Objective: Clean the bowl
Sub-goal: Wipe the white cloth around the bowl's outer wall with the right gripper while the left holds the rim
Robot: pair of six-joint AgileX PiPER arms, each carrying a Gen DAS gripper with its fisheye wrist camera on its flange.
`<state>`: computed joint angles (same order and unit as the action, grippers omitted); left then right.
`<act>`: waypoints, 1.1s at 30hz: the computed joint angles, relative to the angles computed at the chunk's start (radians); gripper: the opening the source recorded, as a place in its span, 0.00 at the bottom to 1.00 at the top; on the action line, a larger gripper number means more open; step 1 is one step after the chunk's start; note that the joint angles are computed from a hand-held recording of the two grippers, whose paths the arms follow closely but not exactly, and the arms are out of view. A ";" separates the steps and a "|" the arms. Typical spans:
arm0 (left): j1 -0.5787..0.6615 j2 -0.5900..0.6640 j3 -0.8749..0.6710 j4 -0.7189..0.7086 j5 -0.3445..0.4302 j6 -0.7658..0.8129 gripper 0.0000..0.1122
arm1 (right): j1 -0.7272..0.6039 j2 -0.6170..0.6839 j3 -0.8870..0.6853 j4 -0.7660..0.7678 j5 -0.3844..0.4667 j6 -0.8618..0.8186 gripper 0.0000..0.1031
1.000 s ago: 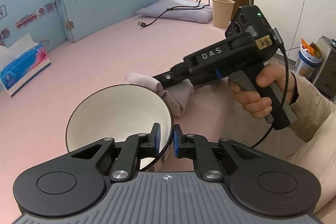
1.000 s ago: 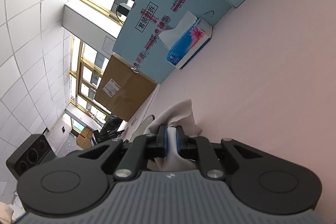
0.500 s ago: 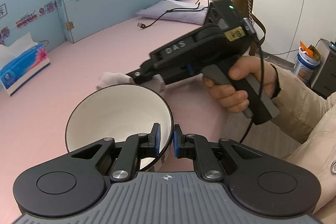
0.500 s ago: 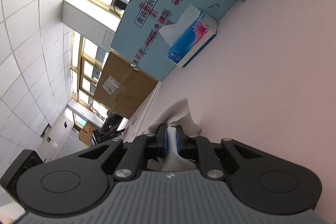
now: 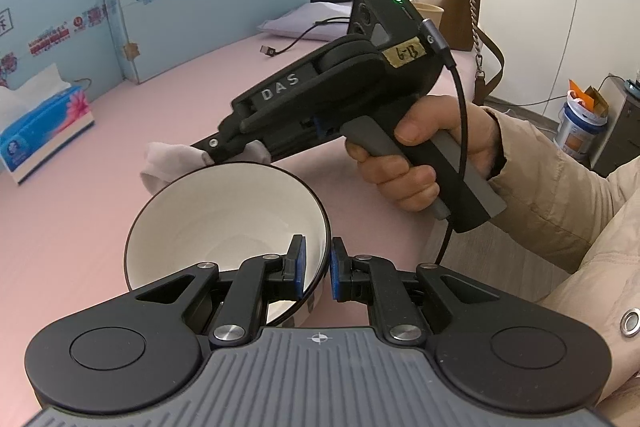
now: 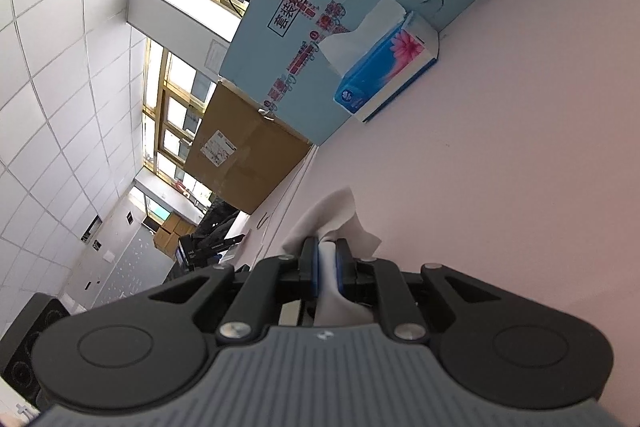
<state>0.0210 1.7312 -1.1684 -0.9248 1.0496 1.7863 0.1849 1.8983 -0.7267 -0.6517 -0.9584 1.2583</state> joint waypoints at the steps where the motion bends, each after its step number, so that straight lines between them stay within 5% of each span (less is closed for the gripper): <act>1: -0.001 -0.002 0.001 -0.001 -0.002 0.000 0.15 | -0.004 -0.006 0.017 0.005 -0.011 -0.008 0.12; 22: -0.107 0.035 -0.041 -0.026 -0.093 -0.086 0.25 | -0.061 -0.094 0.262 0.095 -0.213 -0.126 0.12; 33: -0.110 0.055 -0.099 0.035 -0.026 -0.068 0.11 | -0.018 -0.122 0.339 0.241 -0.187 -0.190 0.12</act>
